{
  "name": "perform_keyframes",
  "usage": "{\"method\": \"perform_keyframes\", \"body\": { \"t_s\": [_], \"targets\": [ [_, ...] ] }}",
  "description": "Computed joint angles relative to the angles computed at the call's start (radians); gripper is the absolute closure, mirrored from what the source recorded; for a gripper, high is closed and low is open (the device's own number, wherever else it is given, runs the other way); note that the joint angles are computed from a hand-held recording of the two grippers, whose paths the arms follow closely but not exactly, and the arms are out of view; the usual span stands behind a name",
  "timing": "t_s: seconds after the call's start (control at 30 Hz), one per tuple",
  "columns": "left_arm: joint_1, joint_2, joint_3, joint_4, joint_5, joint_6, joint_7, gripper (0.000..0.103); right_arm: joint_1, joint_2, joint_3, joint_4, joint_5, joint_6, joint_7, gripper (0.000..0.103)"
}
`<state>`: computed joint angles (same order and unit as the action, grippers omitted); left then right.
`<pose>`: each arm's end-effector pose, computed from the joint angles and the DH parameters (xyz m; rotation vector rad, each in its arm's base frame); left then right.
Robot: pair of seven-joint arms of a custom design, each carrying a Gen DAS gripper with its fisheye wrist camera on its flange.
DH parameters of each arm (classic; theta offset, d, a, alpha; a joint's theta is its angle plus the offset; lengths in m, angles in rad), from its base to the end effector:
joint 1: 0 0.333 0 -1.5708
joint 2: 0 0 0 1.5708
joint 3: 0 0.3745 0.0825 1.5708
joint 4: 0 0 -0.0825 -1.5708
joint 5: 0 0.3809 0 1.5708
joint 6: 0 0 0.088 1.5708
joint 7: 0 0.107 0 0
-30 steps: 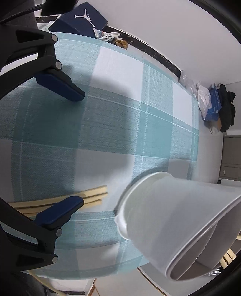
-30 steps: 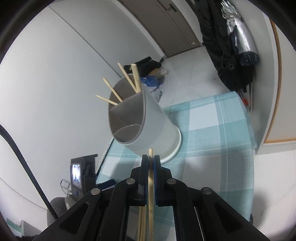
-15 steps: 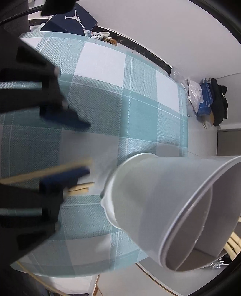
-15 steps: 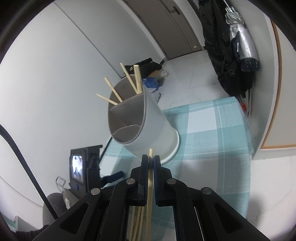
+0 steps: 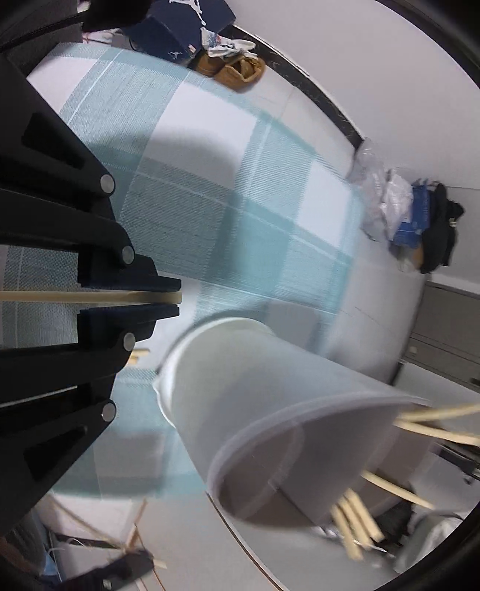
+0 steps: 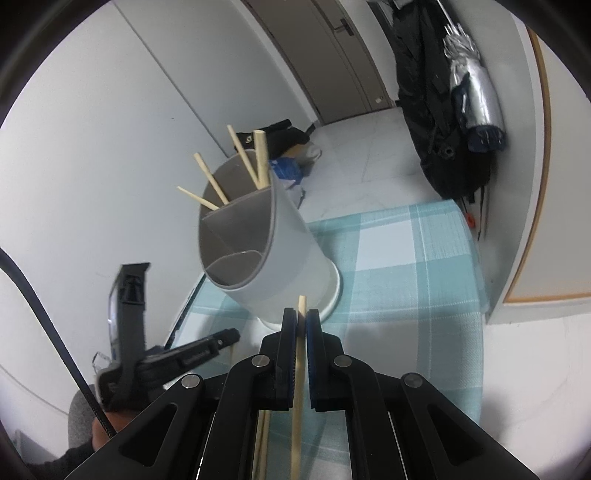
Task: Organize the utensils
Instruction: 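Lift the chopstick with the right gripper while the left gripper pinches another chopstick, then raise both held chopsticks and carry them over the holder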
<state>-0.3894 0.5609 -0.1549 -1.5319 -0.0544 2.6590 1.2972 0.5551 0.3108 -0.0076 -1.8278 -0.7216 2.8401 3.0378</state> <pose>0.6746 -0.3743 0.4483 -1.8640 2.2390 -0.8574 0.5690 0.3881 0.4930 -1.4105 1.9128 -0.3589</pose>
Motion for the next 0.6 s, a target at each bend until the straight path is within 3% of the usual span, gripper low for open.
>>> {"method": "perform_keyframes", "body": {
  "t_s": [0.1, 0.23, 0.4, 0.6],
  "targets": [
    [0.020, -0.059, -0.022, -0.097, -0.030, 0.156, 0.029, 0.100, 0.025, -0.001, -0.015, 0.013, -0.051, -0.018, 0.024, 0.099],
    [0.032, -0.096, -0.044, -0.166, -0.060, 0.287, 0.083, 0.100, 0.046, 0.000, -0.013, 0.040, -0.110, -0.080, 0.033, 0.099],
    [0.054, -0.128, -0.080, -0.208, -0.100, 0.365, 0.179, 0.100, 0.058, -0.006, -0.006, 0.052, -0.177, -0.123, 0.072, 0.099],
    [0.059, -0.154, -0.093, -0.222, -0.129, 0.393, 0.276, 0.100, 0.071, -0.027, 0.005, 0.054, -0.294, -0.168, 0.155, 0.099]
  ]
}}
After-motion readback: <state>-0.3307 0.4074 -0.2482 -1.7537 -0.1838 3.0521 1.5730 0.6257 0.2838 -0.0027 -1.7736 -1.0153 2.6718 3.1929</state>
